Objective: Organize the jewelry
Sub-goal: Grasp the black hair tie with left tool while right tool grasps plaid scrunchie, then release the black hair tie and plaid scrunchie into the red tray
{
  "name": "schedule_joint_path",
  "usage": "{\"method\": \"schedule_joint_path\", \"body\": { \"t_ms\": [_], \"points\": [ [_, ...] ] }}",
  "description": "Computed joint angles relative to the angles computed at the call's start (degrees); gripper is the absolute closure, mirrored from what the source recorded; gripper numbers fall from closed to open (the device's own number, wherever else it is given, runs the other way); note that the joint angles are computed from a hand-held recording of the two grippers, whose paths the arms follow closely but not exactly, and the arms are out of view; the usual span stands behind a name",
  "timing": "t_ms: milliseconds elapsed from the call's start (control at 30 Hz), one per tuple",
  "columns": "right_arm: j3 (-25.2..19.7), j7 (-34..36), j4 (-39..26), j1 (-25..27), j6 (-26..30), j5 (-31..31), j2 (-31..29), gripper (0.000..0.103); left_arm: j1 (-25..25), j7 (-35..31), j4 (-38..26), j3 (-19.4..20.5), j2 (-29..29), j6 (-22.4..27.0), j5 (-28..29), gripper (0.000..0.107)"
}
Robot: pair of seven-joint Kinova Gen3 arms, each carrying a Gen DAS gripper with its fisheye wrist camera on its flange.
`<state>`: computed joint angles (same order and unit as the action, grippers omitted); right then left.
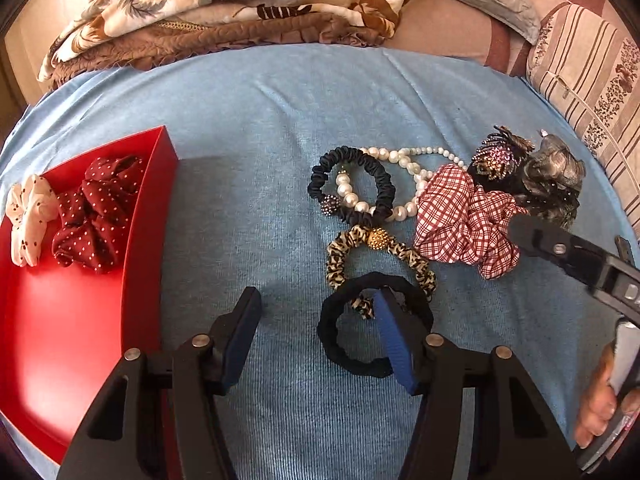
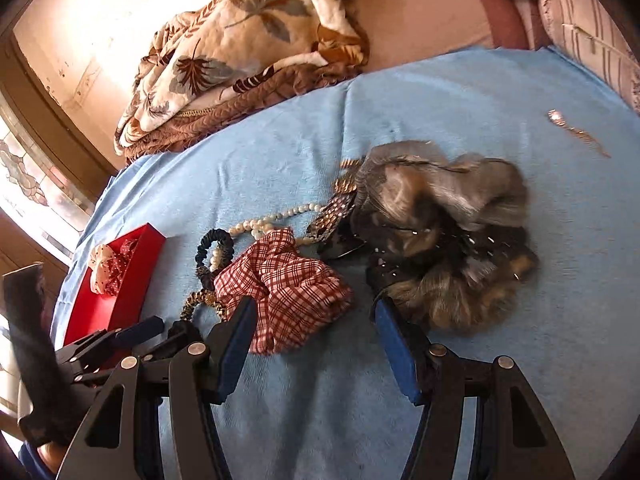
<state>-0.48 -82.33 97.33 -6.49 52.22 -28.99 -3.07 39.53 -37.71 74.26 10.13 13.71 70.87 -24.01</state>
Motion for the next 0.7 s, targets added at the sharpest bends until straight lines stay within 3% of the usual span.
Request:
{"method": "schedule_joint_path", "body": {
  "t_ms": [67,133,167,200,267,367,533,700],
  "points": [
    [-0.07,0.44,0.66,-0.11,-0.68,-0.72,0.44,0.037,-0.60,-0.33,0.32,0.00,-0.23,-1.05,0.94,0.061],
    [-0.21,0.87,0.85,-0.16,-1.24,-0.95,0.77,0.037,-0.94,-0.29,0.84,0.23,-0.70,-2.12,2.14,0.087],
    [-0.34,0.87,1.06,-0.21,-1.79,-0.83,0.76,0.042,-1.50,-0.86,1.00,0.44,-0.92,-2.86,3.44,0.094],
    [-0.57,1.34,1.00,0.32,-1.60,-1.25,0.89,0.058,-1.69,-0.83,0.83,0.72,-0.89,-2.99,4.02,0.099],
    [0.53,3.19,0.54,0.54,0.25,-3.76,1.97,0.082,-0.73,0.16,0.02,0.61,-0.54,-2.12,3.34,0.099],
    [0.83,4.22,1.55,1.55,0.22,-5.99,1.36,0.092,-0.28,0.95,0.18,0.89,-1.41,-2.42,3.87,0.100],
    [1.04,3.81,3.31,1.81,-0.67,-6.83,-1.89,0.094,0.56,2.88,1.57,2.05,-5.19,-2.74,2.80,0.100],
    [0.12,-0.52,4.26,0.05,-1.96,-2.27,-6.13,0.094,-1.63,4.53,4.73,3.73,-11.30,-3.17,2.10,0.100]
  ]
}}
